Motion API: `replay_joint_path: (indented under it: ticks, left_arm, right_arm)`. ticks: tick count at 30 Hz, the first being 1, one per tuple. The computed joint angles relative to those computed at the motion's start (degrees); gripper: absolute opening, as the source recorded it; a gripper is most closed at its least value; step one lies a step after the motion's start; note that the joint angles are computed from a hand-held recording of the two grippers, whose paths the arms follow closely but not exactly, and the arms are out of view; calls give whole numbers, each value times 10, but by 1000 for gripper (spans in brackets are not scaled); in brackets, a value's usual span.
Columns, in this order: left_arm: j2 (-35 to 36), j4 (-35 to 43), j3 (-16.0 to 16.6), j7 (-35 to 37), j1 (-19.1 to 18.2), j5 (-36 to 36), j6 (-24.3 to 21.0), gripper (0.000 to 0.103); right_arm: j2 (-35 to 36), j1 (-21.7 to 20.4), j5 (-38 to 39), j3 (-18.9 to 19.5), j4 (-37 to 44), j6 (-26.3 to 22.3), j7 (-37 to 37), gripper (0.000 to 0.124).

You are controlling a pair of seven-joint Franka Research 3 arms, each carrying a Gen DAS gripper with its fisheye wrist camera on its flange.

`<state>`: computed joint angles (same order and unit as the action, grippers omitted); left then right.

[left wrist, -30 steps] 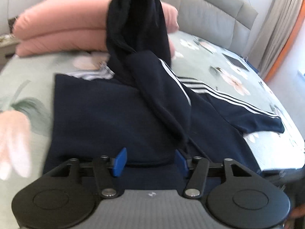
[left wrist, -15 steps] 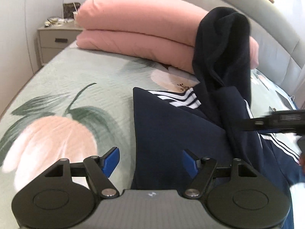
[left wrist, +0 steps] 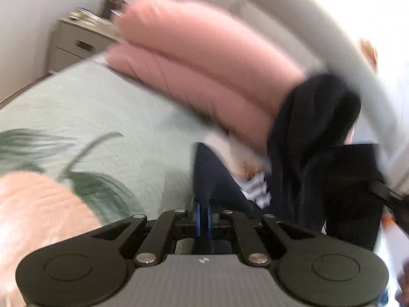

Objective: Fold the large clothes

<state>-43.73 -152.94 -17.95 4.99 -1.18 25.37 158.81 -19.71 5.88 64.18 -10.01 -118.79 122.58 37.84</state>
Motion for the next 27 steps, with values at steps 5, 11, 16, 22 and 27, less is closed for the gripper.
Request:
replay_joint_path:
  ticks: [5,11,16,22,27]
  left_arm:
    - [-17,-7,-29,-51,3,-7,-63,6]
    - [-7,22,8,-10,-36,0,-121,23]
    - [45,63,33,63,-40,6,-114,85]
    - [88,95,-12,62,17,71,-109,6]
    - [10,3,11,-157,43,19,-19,6]
  right_arm:
    - [-18,-64,86,-68,-48,11,41,19]
    - [118,-171,-68,-93,3,-100,255,79]
    - [157,-207,-13,-75,28,-143,214,103]
    - [122,-166,-87,-1,13,-11,132,16]
    - [51,-158,-46,-26,-23,2,115,14]
